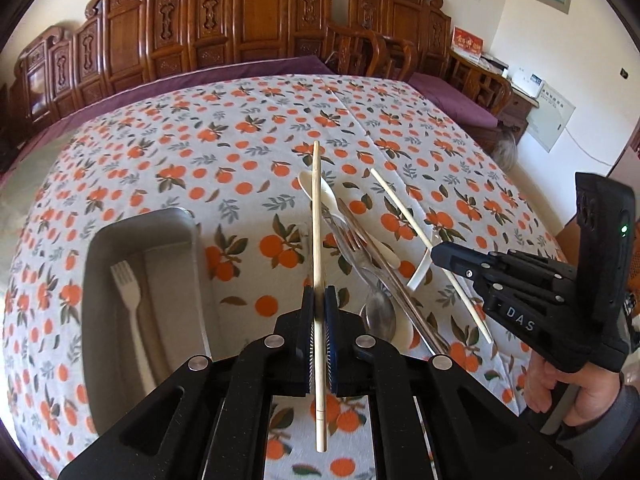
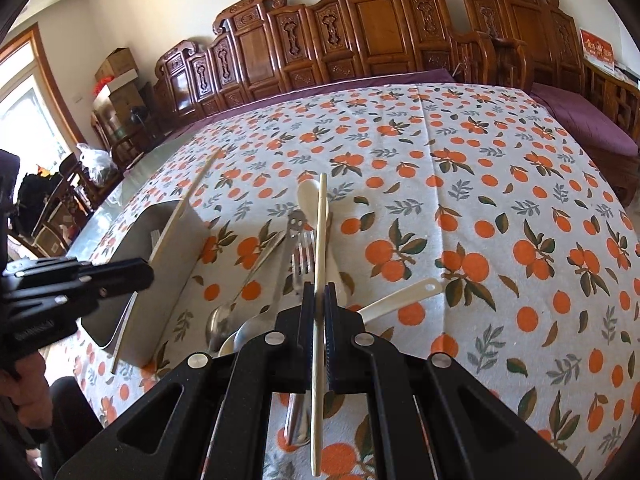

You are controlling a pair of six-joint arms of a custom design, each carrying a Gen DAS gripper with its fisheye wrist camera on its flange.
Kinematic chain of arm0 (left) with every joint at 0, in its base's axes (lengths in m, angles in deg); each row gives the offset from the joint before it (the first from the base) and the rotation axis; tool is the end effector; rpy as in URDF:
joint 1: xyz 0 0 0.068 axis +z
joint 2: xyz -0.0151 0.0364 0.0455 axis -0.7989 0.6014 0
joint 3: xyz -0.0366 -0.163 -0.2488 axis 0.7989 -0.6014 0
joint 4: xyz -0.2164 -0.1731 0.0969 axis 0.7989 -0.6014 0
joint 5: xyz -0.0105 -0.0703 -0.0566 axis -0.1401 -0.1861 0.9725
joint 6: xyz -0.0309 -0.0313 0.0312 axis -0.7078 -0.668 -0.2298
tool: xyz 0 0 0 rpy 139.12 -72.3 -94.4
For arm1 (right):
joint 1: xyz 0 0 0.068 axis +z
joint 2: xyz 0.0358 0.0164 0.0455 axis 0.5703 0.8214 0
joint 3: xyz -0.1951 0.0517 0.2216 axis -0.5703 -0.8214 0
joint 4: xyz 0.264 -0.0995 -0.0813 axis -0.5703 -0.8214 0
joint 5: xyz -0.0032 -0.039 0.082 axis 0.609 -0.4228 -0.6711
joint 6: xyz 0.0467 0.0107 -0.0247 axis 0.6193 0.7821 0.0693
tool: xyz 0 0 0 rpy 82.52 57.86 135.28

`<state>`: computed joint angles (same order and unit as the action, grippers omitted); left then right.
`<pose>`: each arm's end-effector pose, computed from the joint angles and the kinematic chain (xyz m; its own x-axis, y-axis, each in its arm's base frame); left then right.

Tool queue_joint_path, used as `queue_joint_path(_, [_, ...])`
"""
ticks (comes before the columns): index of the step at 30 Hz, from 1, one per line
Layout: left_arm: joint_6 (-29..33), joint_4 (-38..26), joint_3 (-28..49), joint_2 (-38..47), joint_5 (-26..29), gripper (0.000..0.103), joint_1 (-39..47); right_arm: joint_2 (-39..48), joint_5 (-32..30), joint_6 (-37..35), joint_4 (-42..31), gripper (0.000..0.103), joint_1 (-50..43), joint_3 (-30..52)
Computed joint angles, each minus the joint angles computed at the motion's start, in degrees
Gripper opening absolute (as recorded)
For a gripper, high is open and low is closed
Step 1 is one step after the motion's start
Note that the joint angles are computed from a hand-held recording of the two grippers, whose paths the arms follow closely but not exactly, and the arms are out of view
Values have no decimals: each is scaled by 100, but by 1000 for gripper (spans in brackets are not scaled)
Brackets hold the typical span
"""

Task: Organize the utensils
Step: 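Grasp a wooden chopstick with the left gripper while the right lifts its chopstick, then lower the chopstick into the tray beside the fork and open the left gripper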

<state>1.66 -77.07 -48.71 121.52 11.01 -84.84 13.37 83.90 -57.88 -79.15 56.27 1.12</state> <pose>0.1976 -0.1237 0.2350 -0.7537 0.3060 -0.5816 0.4415 0.8913 -0.1032 0.2010 0.0797 0.1600 -0.7345 0.1092 -0.6698 -0.1107 0.9545 0.2770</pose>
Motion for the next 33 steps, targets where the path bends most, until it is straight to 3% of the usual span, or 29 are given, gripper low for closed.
queue_joint_path(16, [682,-507,-256,-886,285,4,1173,-107,572,-1,-160,6,611,-43])
queue_joint_path(33, [1275,376,-467,397,351,4,2248,211,582,11,63,6,1018,223])
